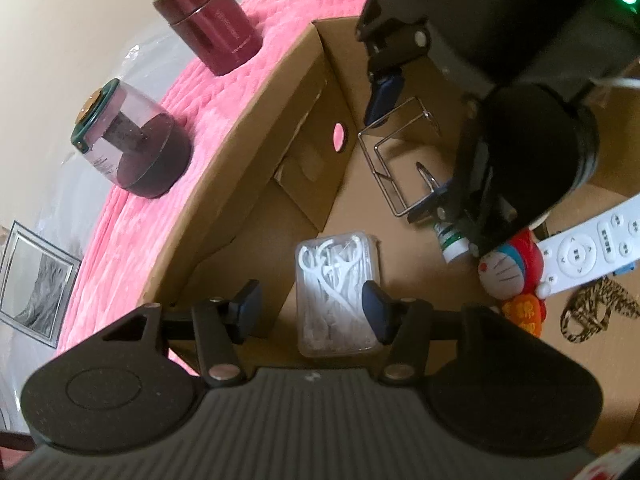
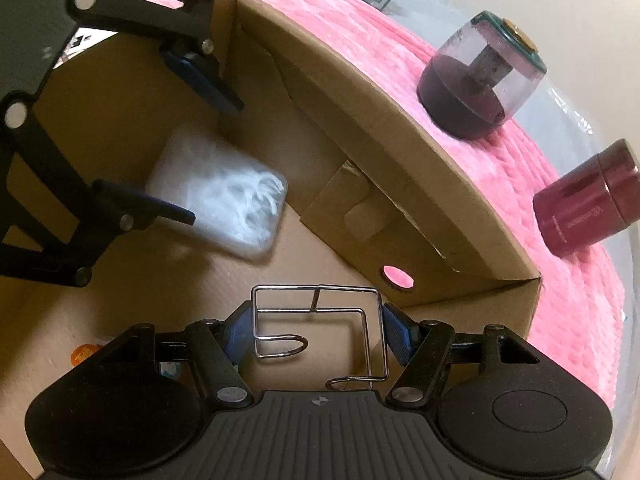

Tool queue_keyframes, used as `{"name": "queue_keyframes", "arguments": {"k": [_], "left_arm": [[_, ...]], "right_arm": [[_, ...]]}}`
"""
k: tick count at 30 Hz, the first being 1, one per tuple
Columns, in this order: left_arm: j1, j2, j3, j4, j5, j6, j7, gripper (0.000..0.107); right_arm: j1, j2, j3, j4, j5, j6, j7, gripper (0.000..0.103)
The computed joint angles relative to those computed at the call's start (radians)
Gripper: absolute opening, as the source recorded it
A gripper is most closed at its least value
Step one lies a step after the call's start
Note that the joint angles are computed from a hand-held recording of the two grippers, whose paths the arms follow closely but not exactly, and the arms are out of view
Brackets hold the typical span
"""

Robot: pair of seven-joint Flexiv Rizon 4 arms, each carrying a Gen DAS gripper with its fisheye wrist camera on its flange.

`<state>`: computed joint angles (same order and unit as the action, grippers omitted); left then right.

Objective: Organize rigid objects
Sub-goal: 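Open the left tool to drop the floss box while the right tool releases the wire stand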

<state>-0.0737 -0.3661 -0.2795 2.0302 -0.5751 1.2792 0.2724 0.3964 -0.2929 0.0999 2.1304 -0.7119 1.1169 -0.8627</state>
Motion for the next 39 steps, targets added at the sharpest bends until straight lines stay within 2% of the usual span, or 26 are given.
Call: {"name": "queue_keyframes", "arguments": {"k": [5, 14, 20, 25, 30, 39], "left_arm": [[0.007, 0.005, -0.004, -0.005, -0.024, -0.037, -0.002, 0.051], [0.005, 0.037, -0.008, 0.018, -0.194, -0.093, 0.087, 0.051], [-0.016, 0.059, 0.023, 0.021, -0.298, -0.141, 0.118, 0.051], [-0.030, 0.096, 0.056, 0.033, -0.411, -0.203, 0.134, 0.051], [-0.038, 0.167, 0.118, 0.057, -0.515, -0.310, 0.128, 0.051], [-0.021, 0.331, 0.257, 0.135, -0.597, -0.505, 0.096, 0.051]], "right_arm": [[-0.001, -0.007, 0.006, -0.009, 0.025, -0.012, -0.018, 0.064], [0.003, -0.019, 0.009, -0.025, 0.053, -0.036, -0.039, 0.064], [0.010, -0.005, -0.009, -0.005, 0.007, -0.010, 0.007, 0.064], [0.016, 0.043, -0.018, 0.042, -0.071, 0.023, 0.121, 0.064], [0.013, 0.128, 0.005, 0.088, -0.160, 0.021, 0.276, 0.064], [0.049, 0.269, 0.130, 0.093, -0.245, -0.122, 0.578, 0.064]]}}
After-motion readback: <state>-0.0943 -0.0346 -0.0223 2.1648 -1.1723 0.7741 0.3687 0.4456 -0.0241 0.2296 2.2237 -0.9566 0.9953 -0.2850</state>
